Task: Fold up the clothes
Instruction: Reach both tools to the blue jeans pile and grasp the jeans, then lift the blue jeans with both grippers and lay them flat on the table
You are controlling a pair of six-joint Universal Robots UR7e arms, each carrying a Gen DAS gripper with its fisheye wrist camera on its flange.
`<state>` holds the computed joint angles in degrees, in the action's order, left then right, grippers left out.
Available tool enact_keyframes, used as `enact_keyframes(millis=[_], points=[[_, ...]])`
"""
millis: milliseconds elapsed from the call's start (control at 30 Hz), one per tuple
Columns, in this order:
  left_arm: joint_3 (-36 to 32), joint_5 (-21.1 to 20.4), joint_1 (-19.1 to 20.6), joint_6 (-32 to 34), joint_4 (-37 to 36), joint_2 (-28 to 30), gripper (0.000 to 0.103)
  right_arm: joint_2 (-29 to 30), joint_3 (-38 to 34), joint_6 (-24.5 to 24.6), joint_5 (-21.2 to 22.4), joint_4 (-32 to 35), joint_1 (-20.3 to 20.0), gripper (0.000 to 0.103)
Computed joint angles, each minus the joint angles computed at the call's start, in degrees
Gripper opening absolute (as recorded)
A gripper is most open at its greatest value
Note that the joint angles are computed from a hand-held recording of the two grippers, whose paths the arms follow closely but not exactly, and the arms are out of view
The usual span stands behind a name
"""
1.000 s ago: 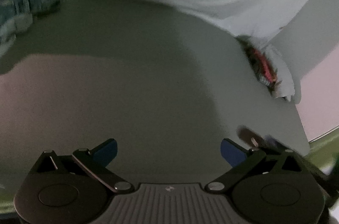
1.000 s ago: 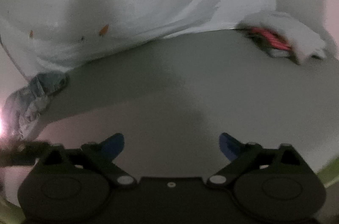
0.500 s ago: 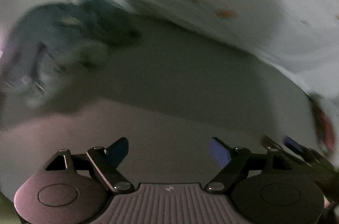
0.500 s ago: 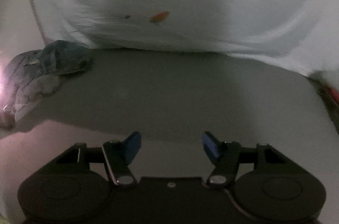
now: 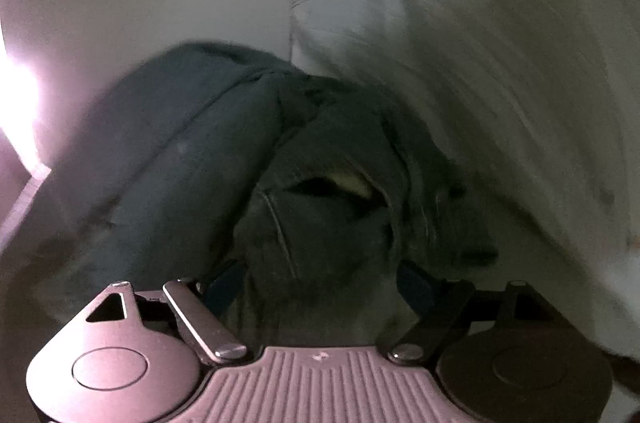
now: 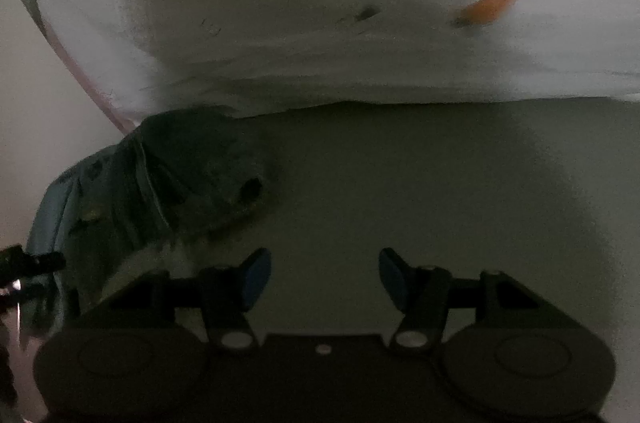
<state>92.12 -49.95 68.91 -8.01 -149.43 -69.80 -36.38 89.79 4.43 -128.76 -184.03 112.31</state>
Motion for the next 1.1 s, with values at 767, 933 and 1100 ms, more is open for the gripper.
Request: enact_keyframes(millis=[767, 933, 1100], points=[[3.2, 5.5, -5.4, -16.1, -2.8, -1.3, 0.010, 14.7, -26.6, -9.2, 5.3, 6.3, -0.2, 0.011], [8.0, 6.1, -15.2, -13.0, -10.3, -6.0, 0.009, 3.7, -14.8, -17.1, 9.2, -8.2, 3.6, 0.010], [15.3, 13.0, -34.1, -5.7, -20.0, -11.3, 0.009, -12.4, -1.9, -21.4, 16.4, -19.6, 6.8, 0.010]])
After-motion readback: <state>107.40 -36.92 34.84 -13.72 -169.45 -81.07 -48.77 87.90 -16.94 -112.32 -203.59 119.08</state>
